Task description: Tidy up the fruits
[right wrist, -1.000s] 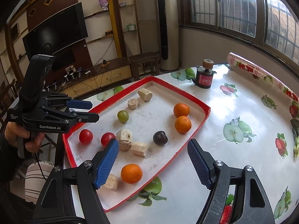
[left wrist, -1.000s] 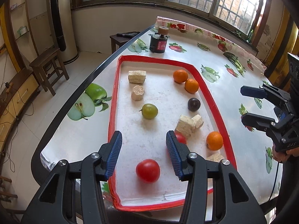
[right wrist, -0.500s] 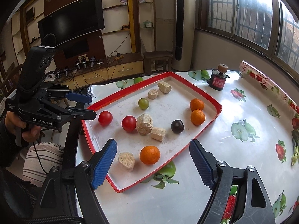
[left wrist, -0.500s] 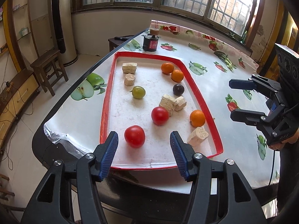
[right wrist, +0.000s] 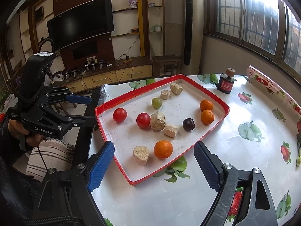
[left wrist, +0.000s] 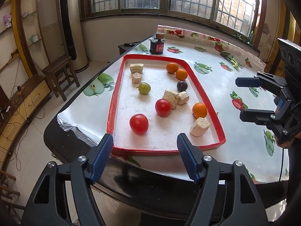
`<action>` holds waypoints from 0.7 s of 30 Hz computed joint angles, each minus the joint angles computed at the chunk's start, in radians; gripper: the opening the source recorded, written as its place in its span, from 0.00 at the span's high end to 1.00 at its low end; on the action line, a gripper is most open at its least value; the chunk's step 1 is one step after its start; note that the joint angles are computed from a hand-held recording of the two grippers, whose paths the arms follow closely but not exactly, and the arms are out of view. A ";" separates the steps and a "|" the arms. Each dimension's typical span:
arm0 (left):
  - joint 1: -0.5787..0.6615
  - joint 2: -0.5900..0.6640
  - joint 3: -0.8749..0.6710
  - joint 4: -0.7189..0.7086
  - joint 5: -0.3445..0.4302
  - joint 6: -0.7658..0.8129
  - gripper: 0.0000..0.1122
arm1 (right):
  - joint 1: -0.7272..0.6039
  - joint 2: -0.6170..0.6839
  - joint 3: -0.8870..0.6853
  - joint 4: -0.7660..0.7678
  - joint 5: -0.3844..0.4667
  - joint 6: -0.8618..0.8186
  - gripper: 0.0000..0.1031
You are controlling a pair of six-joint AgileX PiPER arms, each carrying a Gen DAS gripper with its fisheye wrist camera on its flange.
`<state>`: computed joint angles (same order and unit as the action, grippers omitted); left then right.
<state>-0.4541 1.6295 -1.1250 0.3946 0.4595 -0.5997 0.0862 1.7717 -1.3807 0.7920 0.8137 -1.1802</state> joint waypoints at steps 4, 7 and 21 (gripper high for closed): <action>-0.019 -0.025 0.023 0.104 -0.007 -0.102 0.33 | 0.004 -0.032 0.047 0.016 -0.040 -0.054 0.14; -0.042 -0.051 0.051 0.223 -0.013 -0.215 0.28 | -0.003 -0.047 0.069 0.043 -0.048 -0.093 0.09; -0.114 -0.128 0.100 0.473 0.018 -0.435 0.26 | -0.018 -0.066 0.095 0.100 -0.011 -0.155 0.08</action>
<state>-0.5677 1.5013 -1.0250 0.8681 0.4779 -1.0348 0.0679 1.7056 -1.2859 0.8919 0.8025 -1.3348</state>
